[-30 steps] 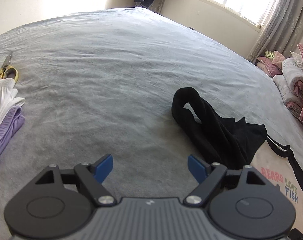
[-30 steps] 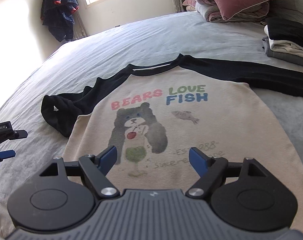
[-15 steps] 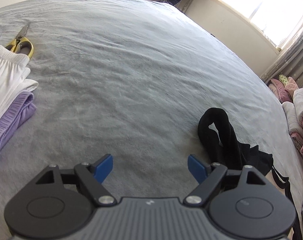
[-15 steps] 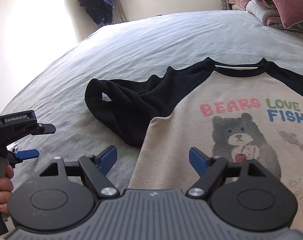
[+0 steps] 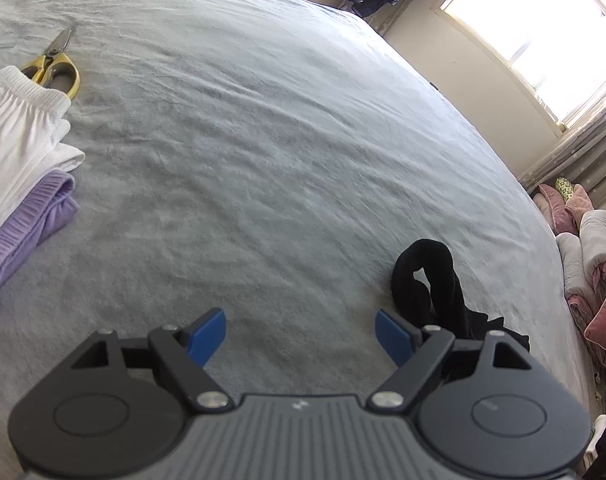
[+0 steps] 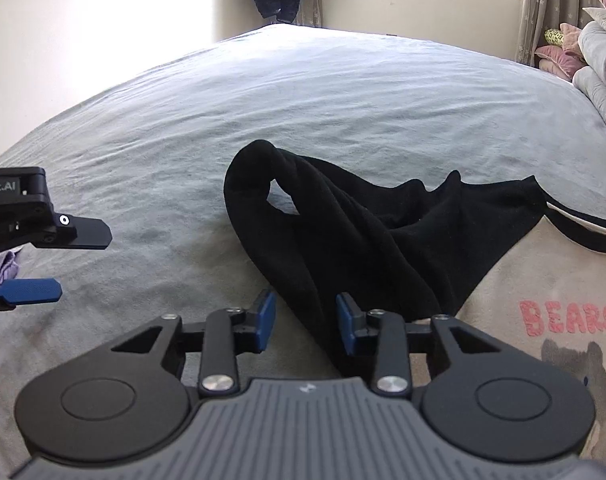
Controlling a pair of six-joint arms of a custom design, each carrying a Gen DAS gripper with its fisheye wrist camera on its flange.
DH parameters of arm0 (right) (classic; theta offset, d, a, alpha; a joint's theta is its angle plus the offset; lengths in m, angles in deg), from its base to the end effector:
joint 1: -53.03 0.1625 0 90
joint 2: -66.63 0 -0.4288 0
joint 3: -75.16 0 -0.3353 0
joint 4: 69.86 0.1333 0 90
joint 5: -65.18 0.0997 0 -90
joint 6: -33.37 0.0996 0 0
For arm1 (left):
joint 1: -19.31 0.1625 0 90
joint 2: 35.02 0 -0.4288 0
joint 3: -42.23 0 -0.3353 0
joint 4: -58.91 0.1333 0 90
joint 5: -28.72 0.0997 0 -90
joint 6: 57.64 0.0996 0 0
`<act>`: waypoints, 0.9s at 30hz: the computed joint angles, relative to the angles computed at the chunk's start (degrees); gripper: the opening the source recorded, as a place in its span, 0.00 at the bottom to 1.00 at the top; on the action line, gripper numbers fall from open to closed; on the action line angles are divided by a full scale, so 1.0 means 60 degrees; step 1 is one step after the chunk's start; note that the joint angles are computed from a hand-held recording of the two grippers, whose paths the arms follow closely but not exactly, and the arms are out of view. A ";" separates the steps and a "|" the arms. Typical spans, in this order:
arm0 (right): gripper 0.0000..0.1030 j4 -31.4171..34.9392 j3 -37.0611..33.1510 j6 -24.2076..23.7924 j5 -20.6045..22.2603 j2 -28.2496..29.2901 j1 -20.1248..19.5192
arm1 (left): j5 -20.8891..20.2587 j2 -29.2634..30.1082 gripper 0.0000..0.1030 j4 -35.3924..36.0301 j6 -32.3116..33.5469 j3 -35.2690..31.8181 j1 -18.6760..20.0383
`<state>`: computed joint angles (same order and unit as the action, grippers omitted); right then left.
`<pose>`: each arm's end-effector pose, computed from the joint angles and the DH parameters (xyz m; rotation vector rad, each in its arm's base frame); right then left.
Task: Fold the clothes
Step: 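Grasp the bunched black sleeve with the right gripper and lift it, then pull the black sleeve outward with the right gripper while the left gripper pinches along it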
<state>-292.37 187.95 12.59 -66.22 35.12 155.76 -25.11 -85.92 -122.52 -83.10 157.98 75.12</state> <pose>0.1841 -0.5090 0.0861 0.2513 -2.2102 0.9888 -0.1435 -0.5530 0.1645 -0.0021 2.6607 -0.9745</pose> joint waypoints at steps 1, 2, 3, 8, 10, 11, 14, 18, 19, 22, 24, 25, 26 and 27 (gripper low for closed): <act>0.10 0.0037 -0.0092 0.0073 0.0043 0.0037 -0.0035 | -0.0013 -0.0005 0.81 -0.0038 -0.0031 0.0011 0.0009; 0.09 0.0049 -0.0173 0.0156 0.0104 0.0069 -0.0065 | -0.0020 -0.0012 0.81 -0.0091 -0.0069 0.0030 0.0016; 0.09 0.0230 -0.0177 0.0481 0.0314 -0.0027 -0.0092 | -0.0032 -0.0023 0.81 -0.0172 -0.0117 0.0057 0.0026; 0.08 0.1182 0.0036 0.2086 0.2765 -0.0869 -0.0501 | -0.0299 -0.0093 0.79 -0.0707 -0.0280 0.0204 0.0143; 0.08 0.1683 0.0018 0.2469 0.3978 -0.1195 -0.0740 | -0.0525 -0.0116 0.77 -0.0947 -0.0263 0.0252 0.0210; 0.07 0.1983 -0.0081 0.2588 0.4519 -0.1306 -0.0832 | -0.0667 -0.0126 0.77 -0.1068 -0.0244 0.0270 0.0244; 0.07 0.2997 -0.0593 0.2798 0.5814 -0.1515 -0.0967 | -0.1027 -0.0130 0.75 -0.1279 -0.0210 0.0289 0.0324; 0.07 0.4303 -0.1304 0.2697 0.6605 -0.1597 -0.1023 | -0.0981 -0.0076 0.75 -0.1098 -0.0254 0.0204 0.0325; 0.10 0.4653 -0.1440 0.2569 0.6631 -0.1622 -0.1013 | -0.0891 -0.0061 0.75 -0.1004 -0.0270 0.0173 0.0316; 0.20 0.5147 -0.1435 0.2392 0.6524 -0.1749 -0.1091 | -0.0610 0.0000 0.75 -0.0751 -0.0299 0.0076 0.0305; 0.45 0.4797 -0.1049 0.2500 0.6779 -0.1892 -0.1332 | -0.0391 0.0082 0.75 -0.0624 -0.0302 -0.0003 0.0289; 0.54 0.4379 -0.0768 0.2460 0.6883 -0.1965 -0.1472 | -0.0255 0.0133 0.75 -0.0560 -0.0303 -0.0045 0.0268; 0.54 0.3926 -0.0537 0.2311 0.6842 -0.2001 -0.1561 | -0.0110 0.0191 0.75 -0.0508 -0.0271 -0.0085 0.0243; 0.54 0.3470 -0.0320 0.2143 0.6786 -0.2027 -0.1645 | 0.0046 0.0258 0.75 -0.0473 -0.0197 -0.0124 0.0214</act>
<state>-271.55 186.03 25.45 -25.51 22.96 145.90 -24.83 -84.37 -125.36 -84.28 157.23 76.40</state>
